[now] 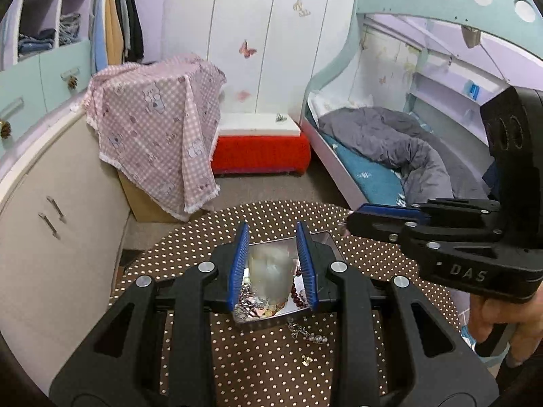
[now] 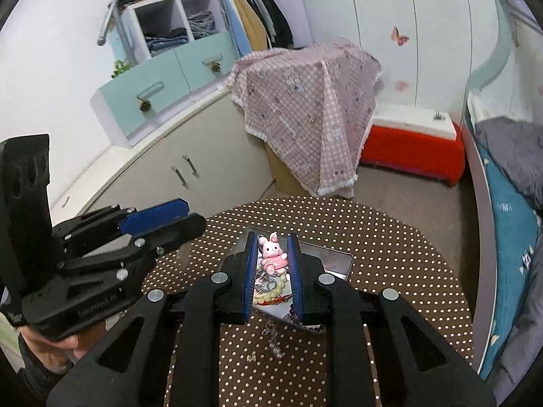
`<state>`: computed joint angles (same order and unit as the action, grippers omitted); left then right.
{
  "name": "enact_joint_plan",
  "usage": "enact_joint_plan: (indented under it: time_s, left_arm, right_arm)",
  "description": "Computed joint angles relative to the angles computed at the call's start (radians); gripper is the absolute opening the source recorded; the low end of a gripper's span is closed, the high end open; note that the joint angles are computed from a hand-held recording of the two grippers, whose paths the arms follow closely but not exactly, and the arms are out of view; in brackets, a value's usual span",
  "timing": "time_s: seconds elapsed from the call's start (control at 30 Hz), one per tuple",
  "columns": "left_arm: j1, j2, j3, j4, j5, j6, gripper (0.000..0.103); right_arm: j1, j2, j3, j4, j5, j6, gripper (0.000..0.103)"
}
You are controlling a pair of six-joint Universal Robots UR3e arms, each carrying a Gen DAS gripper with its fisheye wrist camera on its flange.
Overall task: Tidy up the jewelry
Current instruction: 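Lower the pendant and bunny charm into the grey box and open both tools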
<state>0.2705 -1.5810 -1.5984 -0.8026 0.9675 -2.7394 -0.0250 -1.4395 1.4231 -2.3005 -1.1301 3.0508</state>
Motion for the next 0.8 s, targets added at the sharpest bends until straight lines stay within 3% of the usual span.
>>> enact_joint_plan:
  time_s: [0.07, 0.1, 0.13, 0.17, 0.2, 0.27, 0.63, 0.8]
  left_arm:
    - [-0.014, -0.036, 0.024, 0.007, 0.034, -0.025, 0.032]
    - [-0.017, -0.045, 0.032, 0.012, 0.050, -0.036, 0.041]
    - [-0.015, -0.040, 0.015, 0.044, 0.066, -0.055, 0.074]
    - [-0.010, -0.017, -0.034, 0.122, 0.089, -0.085, 0.095]
    - [-0.004, 0.008, -0.080, 0.195, 0.104, -0.104, 0.096]
    - [0.018, 0.045, -0.116, 0.211, 0.096, -0.093, 0.096]
    - [0.087, 0.248, -0.282, 0.293, 0.121, -0.073, 0.096]
    - [0.114, 0.337, -0.338, 0.274, 0.093, -0.041, 0.096]
  right_arm:
    - [-0.004, 0.018, 0.006, -0.020, -0.001, 0.028, 0.019]
    - [-0.010, 0.025, 0.013, -0.028, 0.005, 0.042, 0.023]
    - [-0.012, 0.023, 0.023, -0.037, -0.002, 0.053, 0.031]
    - [-0.015, 0.019, 0.035, -0.051, -0.012, 0.066, 0.053]
    - [-0.024, 0.002, 0.067, -0.080, -0.010, 0.080, 0.076]
    - [-0.040, -0.035, 0.127, -0.133, -0.018, 0.110, 0.094]
    - [-0.133, -0.240, 0.353, -0.230, 0.007, 0.145, 0.095]
    - [-0.149, -0.315, 0.412, -0.246, 0.010, 0.134, 0.095]
